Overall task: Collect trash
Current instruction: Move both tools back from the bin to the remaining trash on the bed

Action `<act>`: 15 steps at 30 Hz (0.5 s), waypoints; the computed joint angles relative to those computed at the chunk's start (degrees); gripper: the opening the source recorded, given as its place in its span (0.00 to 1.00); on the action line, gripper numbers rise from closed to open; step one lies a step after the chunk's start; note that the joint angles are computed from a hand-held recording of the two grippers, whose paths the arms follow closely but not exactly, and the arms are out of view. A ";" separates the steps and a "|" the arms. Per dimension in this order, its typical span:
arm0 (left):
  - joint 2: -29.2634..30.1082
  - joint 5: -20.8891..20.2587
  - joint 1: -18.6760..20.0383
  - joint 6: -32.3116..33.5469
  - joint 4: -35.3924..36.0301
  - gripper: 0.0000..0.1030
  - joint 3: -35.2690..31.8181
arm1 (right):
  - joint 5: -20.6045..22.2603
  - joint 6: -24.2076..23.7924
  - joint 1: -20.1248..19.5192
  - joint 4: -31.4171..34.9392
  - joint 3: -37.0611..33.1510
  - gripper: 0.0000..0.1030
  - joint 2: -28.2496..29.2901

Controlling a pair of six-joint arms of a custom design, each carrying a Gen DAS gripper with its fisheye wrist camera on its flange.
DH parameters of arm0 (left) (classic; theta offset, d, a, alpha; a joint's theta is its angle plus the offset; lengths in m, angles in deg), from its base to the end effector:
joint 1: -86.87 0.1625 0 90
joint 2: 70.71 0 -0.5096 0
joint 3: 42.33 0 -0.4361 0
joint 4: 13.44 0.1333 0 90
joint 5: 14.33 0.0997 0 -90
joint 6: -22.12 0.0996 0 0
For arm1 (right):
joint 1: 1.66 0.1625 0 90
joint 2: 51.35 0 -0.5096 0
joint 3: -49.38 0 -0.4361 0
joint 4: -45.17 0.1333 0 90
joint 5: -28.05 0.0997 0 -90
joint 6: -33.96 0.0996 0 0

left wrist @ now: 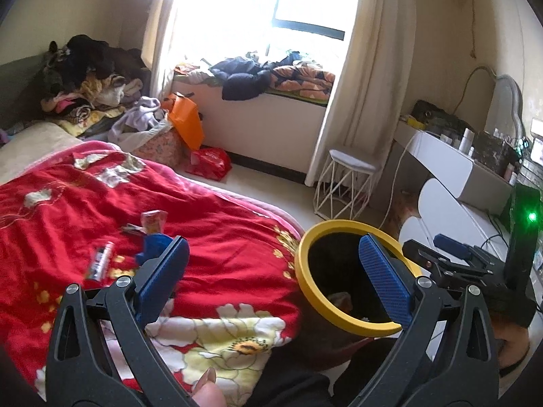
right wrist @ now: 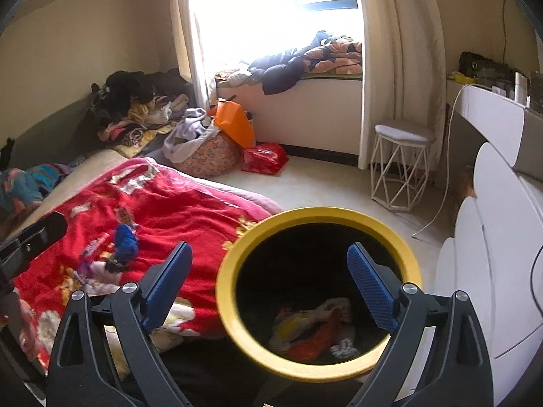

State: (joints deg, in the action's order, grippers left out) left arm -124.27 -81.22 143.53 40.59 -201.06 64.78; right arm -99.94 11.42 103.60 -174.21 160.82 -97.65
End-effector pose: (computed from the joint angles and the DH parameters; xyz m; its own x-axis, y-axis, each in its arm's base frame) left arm -0.2391 -0.6772 0.2252 -0.7460 0.4533 -0.4878 0.6655 0.4814 -0.5704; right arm 0.2404 -0.6076 0.1909 -0.7932 0.1416 0.5923 -0.4530 0.5127 -0.7293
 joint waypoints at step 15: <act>-2.98 1.29 2.34 4.65 -4.42 0.90 1.02 | -0.96 -2.75 3.08 -4.65 -2.54 0.92 3.73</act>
State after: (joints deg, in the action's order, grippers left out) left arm -127.25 -79.93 145.88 45.24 -205.48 65.80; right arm -100.89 8.67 106.68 -178.86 158.28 -93.92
